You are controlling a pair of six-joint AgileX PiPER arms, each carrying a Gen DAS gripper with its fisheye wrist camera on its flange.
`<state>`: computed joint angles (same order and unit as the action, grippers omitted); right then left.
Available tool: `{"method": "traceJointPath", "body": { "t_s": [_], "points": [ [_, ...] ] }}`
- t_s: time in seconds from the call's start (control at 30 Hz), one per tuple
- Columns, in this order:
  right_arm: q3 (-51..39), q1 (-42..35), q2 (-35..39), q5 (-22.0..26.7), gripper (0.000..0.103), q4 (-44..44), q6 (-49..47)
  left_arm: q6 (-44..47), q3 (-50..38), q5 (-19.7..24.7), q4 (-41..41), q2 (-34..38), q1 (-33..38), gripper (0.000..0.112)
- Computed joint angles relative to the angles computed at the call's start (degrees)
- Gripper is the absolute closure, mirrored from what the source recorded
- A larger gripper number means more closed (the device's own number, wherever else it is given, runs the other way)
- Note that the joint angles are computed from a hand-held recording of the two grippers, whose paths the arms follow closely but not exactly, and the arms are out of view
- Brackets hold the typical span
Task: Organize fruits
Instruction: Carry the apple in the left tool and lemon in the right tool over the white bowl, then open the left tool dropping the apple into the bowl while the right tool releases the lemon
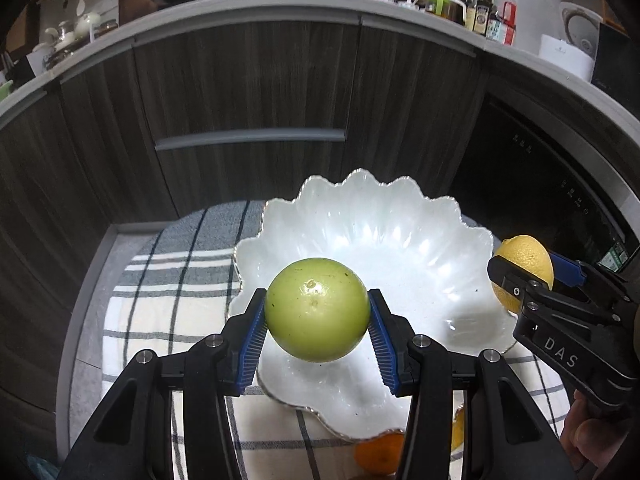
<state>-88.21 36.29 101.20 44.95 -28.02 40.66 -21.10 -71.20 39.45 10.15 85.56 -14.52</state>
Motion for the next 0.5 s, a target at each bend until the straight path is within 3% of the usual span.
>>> {"method": "traceJointPath", "body": {
  "t_s": [0.37,0.43,0.5],
  "points": [
    [-3.3,-1.2,4.1,1.2,0.046,3.6,-2.8,4.6,-2.0,2.6,-3.9,4.2,1.1,0.064],
    [-3.5,-1.5,4.2,1.6,0.046,4.3,-3.0,3.1,-1.8,3.0,-2.1,3.8,0.6,0.057],
    [-2.8,-0.7,3.4,1.5,0.043,1.1,-0.6,0.8,-1.0,2.3,0.3,2.8,0.1,0.038]
  ]
}}
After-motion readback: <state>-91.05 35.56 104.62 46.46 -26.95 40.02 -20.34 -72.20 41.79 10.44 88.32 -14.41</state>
